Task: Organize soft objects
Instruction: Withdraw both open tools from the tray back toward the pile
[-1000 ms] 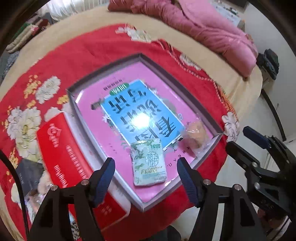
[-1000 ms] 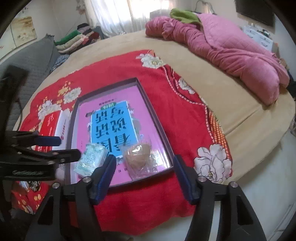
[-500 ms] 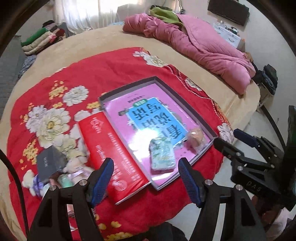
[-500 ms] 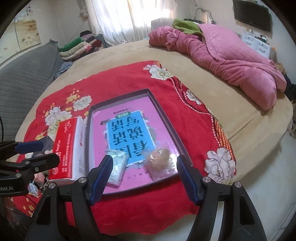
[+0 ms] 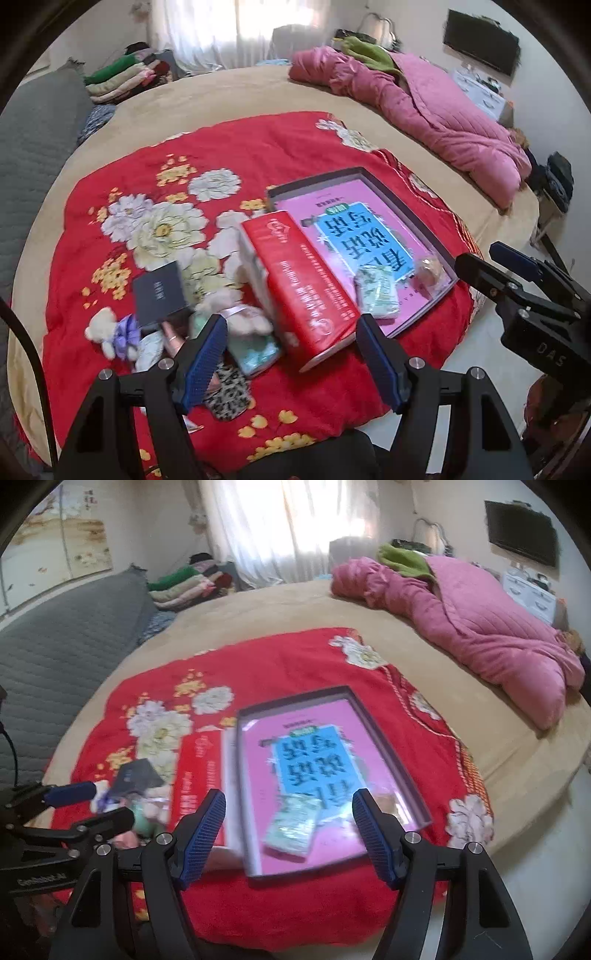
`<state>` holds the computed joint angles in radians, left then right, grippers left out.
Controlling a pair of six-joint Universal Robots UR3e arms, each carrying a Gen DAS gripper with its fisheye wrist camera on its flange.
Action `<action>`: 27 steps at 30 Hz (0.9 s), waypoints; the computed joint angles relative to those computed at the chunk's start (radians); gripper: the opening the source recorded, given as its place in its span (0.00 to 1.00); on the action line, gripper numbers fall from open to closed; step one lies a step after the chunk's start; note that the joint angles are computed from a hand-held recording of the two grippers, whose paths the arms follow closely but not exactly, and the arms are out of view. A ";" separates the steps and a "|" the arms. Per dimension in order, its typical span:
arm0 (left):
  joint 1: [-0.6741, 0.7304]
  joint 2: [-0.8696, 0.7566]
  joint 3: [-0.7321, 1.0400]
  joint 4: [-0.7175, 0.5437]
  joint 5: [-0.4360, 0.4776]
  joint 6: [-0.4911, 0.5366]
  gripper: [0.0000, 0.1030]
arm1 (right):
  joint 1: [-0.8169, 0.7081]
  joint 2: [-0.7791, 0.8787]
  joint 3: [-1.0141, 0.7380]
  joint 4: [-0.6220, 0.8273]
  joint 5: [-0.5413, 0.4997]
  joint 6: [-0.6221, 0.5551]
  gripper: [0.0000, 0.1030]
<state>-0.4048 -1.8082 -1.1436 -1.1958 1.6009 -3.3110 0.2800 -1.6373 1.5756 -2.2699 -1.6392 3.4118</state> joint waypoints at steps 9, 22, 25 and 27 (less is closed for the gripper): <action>0.124 0.168 -0.181 0.032 -0.052 0.026 0.70 | 0.139 0.129 -0.193 0.047 -0.063 0.026 0.71; 0.372 0.394 -0.402 0.015 -0.146 0.114 0.70 | 0.286 0.318 -0.468 0.143 -0.113 0.029 0.71; 0.454 0.445 -0.436 -0.005 -0.169 0.142 0.70 | 0.315 0.368 -0.539 0.169 -0.121 0.028 0.71; 0.522 0.481 -0.459 -0.024 -0.195 0.169 0.70 | 0.330 0.395 -0.579 0.182 -0.123 0.025 0.71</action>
